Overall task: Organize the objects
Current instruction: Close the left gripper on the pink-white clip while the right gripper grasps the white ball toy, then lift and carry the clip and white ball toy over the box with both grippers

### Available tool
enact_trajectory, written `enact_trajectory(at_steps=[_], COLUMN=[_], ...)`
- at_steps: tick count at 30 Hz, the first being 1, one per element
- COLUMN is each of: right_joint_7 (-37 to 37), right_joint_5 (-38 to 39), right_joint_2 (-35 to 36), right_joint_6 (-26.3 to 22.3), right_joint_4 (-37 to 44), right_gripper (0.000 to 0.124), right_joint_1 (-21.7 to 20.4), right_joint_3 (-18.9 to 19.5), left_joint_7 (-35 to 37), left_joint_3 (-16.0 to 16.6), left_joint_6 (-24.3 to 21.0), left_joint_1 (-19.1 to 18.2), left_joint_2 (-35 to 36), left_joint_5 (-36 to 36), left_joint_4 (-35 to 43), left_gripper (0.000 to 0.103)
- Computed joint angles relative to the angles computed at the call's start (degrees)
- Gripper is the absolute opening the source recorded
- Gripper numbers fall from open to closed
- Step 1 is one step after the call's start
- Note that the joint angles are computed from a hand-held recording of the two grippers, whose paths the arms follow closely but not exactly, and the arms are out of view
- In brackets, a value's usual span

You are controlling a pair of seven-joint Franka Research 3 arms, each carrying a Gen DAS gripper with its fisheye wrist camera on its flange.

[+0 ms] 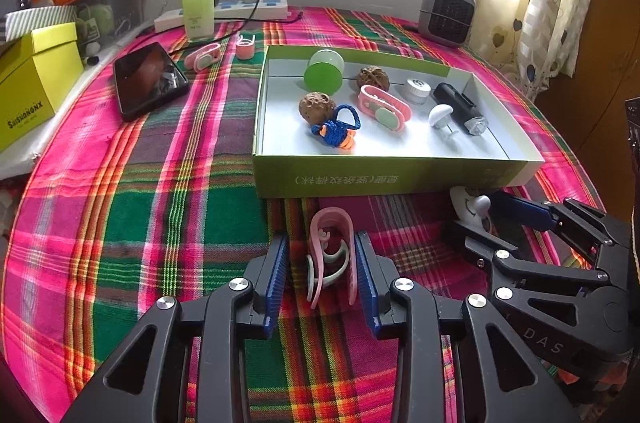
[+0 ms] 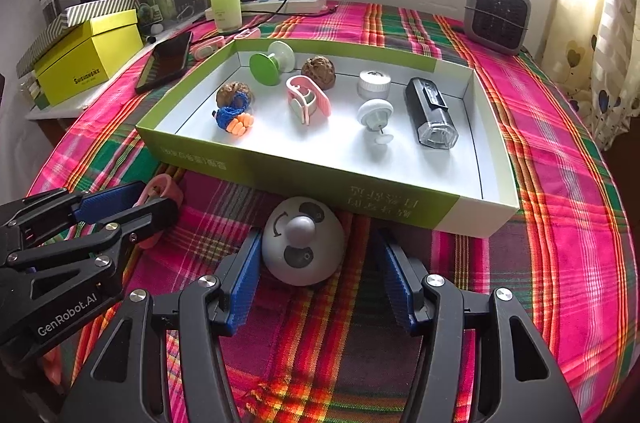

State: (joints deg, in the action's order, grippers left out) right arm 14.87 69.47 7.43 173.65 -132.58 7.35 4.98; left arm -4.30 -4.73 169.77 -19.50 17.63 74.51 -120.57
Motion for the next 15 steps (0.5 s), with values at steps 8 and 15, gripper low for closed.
enact_trajectory(at_steps=[8, 15], right_joint_7=[-0.08, -1.43], right_joint_5=[0.10, 1.47], right_joint_2=[0.01, -0.28], right_joint_6=[-0.44, -1.38], right_joint_4=[0.14, 0.16], right_gripper=[0.057, 0.050], right_joint_1=[-0.20, -0.08], right_joint_3=[0.05, -0.21], left_joint_7=[-0.62, -0.30], left_joint_3=[0.10, -0.07], left_joint_6=[-0.35, -1.49], left_joint_1=[-0.08, -0.20], left_joint_2=[0.12, -0.01], left_joint_5=[0.13, -0.01], left_joint_4=[0.23, 0.22], left_gripper=[0.031, 0.026])
